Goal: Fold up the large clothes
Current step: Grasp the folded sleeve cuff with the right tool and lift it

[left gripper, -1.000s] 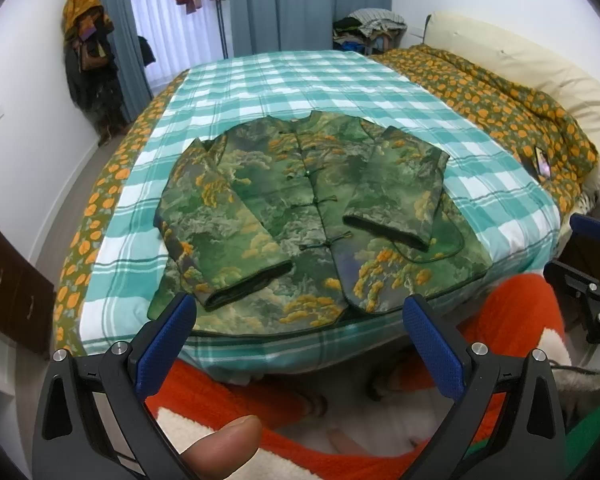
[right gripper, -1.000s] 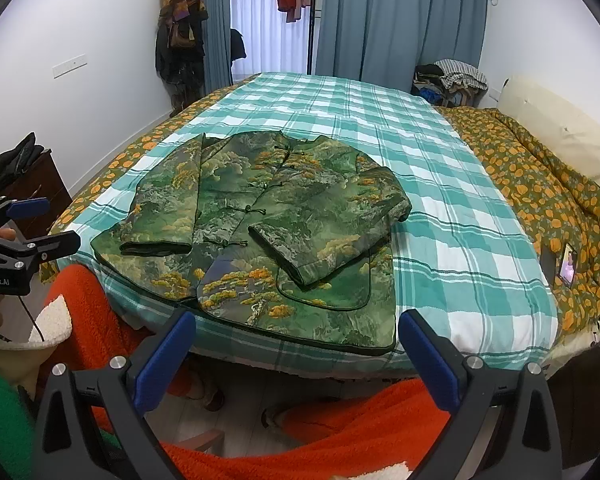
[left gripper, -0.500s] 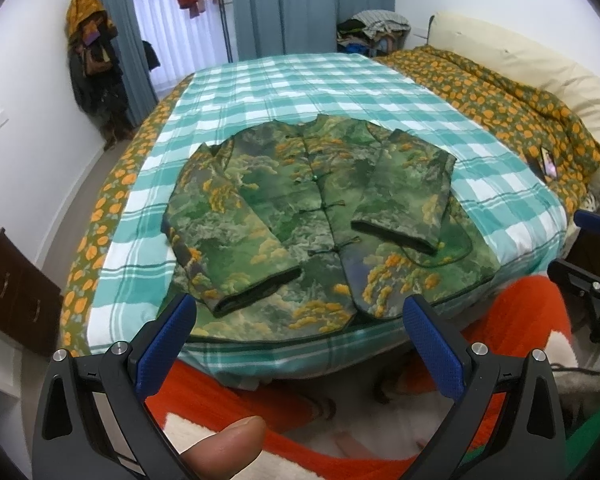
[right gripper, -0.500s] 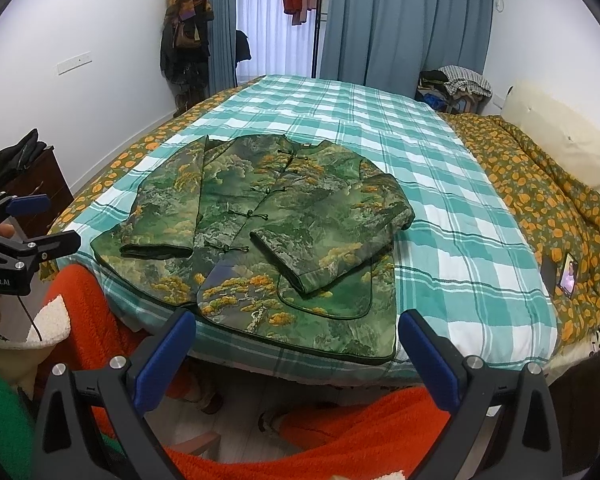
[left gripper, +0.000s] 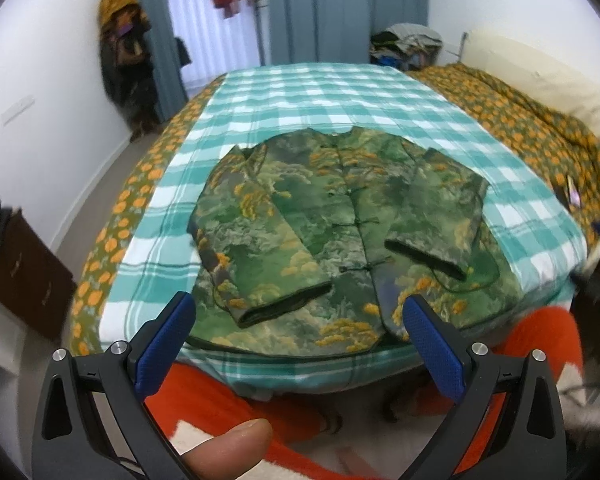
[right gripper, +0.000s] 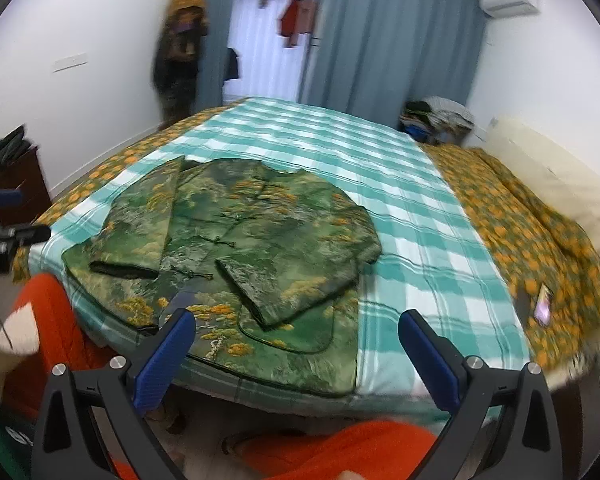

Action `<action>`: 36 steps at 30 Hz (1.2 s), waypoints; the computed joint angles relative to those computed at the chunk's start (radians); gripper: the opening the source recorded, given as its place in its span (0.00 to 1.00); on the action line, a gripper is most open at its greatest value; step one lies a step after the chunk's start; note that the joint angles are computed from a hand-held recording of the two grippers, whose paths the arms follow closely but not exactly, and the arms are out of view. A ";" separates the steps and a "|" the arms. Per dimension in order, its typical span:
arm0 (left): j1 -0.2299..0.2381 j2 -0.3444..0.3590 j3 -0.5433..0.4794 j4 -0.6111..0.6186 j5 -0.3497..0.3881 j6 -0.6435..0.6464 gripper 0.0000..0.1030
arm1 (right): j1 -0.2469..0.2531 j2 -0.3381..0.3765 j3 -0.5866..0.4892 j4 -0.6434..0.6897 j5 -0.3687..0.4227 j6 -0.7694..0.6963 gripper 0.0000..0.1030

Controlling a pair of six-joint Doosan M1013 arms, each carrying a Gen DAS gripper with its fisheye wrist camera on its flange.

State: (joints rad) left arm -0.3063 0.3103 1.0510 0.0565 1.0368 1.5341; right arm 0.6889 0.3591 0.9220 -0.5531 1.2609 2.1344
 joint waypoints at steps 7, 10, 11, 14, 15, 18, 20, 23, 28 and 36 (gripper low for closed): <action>0.009 -0.008 0.025 0.015 0.009 -0.065 1.00 | -0.073 0.096 -0.063 0.252 0.003 -0.222 1.00; 0.019 -0.026 0.056 -0.002 -0.016 -0.071 1.00 | -0.086 0.155 -0.108 0.276 -0.005 -0.329 0.99; 0.020 -0.031 0.065 0.000 -0.022 -0.076 1.00 | -0.089 0.183 -0.136 0.269 0.011 -0.365 0.99; 0.020 -0.044 0.086 0.033 -0.030 -0.090 1.00 | -0.102 0.262 -0.211 0.236 0.063 -0.417 0.96; 0.020 -0.047 0.091 0.043 -0.032 -0.096 1.00 | -0.109 0.291 -0.241 0.226 0.093 -0.420 0.87; 0.025 -0.053 0.104 0.055 -0.030 -0.100 1.00 | -0.136 0.351 -0.305 0.263 0.182 -0.404 0.51; 0.021 -0.054 0.114 0.096 -0.024 -0.091 1.00 | -0.152 0.344 -0.295 0.313 0.171 -0.363 0.34; 0.015 -0.048 0.123 0.131 -0.010 -0.081 1.00 | -0.149 0.292 -0.247 0.308 0.091 -0.288 0.12; 0.028 -0.029 0.110 0.062 0.016 -0.052 1.00 | -0.149 0.159 -0.135 0.216 -0.042 -0.139 0.11; 0.027 0.003 0.087 0.102 -0.018 -0.003 1.00 | -0.219 -0.004 0.006 -0.053 0.027 0.126 0.11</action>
